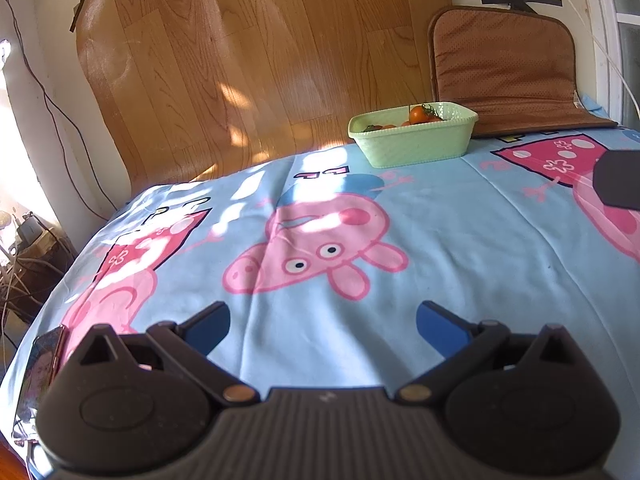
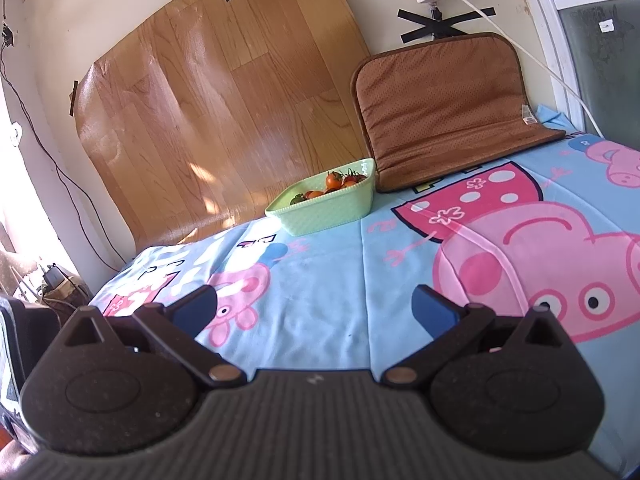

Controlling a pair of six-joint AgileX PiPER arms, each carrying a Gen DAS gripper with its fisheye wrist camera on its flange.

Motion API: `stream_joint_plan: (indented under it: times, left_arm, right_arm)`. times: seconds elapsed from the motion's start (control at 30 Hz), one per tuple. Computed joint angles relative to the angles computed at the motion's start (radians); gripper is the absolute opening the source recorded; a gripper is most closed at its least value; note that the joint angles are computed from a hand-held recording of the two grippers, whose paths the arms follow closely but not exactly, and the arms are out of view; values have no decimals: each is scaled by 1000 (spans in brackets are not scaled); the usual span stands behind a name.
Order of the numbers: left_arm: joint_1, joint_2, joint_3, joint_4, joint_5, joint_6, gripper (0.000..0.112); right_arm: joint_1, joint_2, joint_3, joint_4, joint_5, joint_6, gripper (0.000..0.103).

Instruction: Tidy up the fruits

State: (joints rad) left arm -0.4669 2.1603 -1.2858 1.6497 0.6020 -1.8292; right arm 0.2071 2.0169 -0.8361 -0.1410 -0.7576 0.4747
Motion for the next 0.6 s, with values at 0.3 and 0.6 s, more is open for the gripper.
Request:
stream_joint_plan:
  times: [0.3,0.6]
  left_arm:
    - [-1,10,-10,-4,6,17,103]
    - [-2,12,-14,-2,11,23,103]
  right_arm:
    - [-7,5,-9,-14,8,12,103]
    - [-13,4,-11,-19,6,19,103]
